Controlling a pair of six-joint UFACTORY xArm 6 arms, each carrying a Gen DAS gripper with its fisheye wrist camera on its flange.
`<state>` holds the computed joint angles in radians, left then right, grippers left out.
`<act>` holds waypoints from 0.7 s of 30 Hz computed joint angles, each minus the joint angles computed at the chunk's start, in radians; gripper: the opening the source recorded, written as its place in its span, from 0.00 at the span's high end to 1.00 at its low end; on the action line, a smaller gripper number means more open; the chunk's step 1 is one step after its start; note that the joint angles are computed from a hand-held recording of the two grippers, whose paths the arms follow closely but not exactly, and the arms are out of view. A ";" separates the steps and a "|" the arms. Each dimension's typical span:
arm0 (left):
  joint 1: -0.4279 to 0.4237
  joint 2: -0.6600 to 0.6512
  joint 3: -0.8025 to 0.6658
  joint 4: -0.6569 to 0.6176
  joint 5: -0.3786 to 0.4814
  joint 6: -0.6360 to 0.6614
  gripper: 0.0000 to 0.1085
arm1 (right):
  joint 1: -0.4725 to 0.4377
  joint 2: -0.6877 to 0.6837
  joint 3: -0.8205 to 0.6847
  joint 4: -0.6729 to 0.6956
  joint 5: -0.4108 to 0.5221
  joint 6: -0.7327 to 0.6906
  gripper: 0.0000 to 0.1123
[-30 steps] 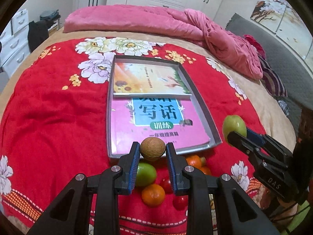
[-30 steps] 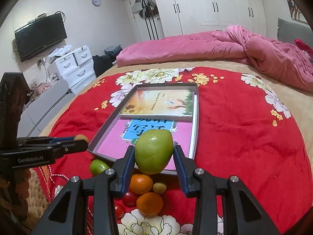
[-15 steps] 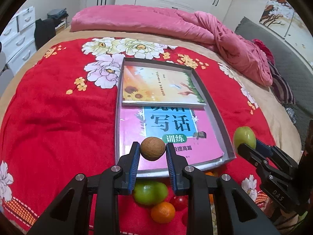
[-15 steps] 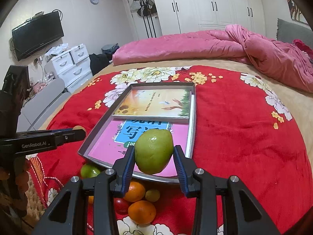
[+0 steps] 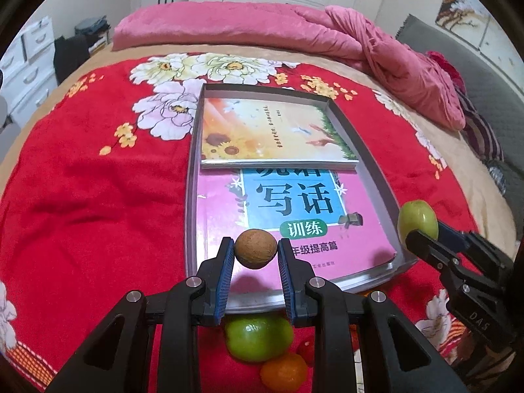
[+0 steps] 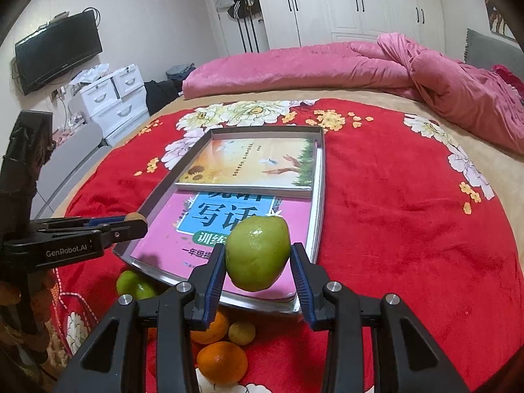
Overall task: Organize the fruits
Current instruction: 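Lift and carry the brown fruit with the left tool while the right tool carries the guava over the tray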
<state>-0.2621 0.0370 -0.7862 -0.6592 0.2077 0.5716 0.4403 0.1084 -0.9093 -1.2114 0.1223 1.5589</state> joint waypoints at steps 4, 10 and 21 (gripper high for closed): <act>0.004 0.023 -0.010 0.036 0.004 -0.029 0.74 | -0.007 0.025 -0.010 0.047 -0.011 -0.053 0.64; 0.009 0.055 -0.022 0.061 0.017 -0.052 0.74 | -0.010 0.047 -0.016 0.084 -0.030 -0.094 0.64; 0.010 0.074 -0.026 0.065 0.029 -0.055 0.74 | -0.005 0.063 -0.017 0.116 -0.021 -0.123 0.64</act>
<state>-0.2522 0.1115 -0.8125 -0.5941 0.2363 0.5163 0.4356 0.1716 -0.9264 -1.0950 0.1014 1.4362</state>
